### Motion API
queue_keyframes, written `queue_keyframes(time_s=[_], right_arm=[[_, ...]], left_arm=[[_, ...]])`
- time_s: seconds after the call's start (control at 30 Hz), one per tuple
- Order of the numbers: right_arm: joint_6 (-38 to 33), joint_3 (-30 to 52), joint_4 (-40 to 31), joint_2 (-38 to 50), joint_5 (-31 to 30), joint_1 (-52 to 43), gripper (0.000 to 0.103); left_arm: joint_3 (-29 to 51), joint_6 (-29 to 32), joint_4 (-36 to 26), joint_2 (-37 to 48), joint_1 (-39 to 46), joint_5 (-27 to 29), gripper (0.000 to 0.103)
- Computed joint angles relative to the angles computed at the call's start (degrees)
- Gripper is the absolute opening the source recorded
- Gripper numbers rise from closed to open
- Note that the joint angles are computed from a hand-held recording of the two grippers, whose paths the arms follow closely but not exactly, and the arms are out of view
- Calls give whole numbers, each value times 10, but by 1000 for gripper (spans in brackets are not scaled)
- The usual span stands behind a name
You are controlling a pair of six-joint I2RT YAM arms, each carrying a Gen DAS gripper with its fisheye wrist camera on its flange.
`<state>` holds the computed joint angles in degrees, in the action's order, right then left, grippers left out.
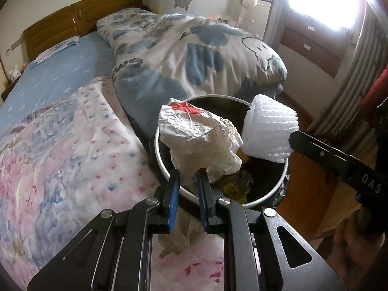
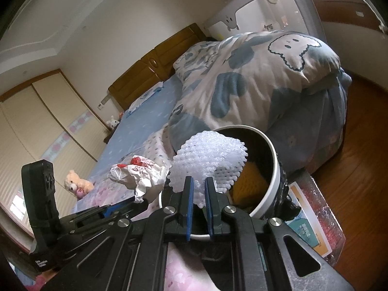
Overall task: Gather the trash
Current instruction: 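Carry the crumpled paper and foam net over the bin with both tools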
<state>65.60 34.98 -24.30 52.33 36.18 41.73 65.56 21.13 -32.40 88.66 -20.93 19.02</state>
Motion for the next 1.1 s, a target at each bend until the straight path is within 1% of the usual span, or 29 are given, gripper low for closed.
queue_keyframes(time_s=[0.6,1.1], right_arm=[[-42,-13,30,9,-61,-71,9],[-59,-15,43,19,-88,-102,9]], left_arm=[[28,-18,15,47,-29,-26,14],[47,-25,14,71,-42,-35,14]])
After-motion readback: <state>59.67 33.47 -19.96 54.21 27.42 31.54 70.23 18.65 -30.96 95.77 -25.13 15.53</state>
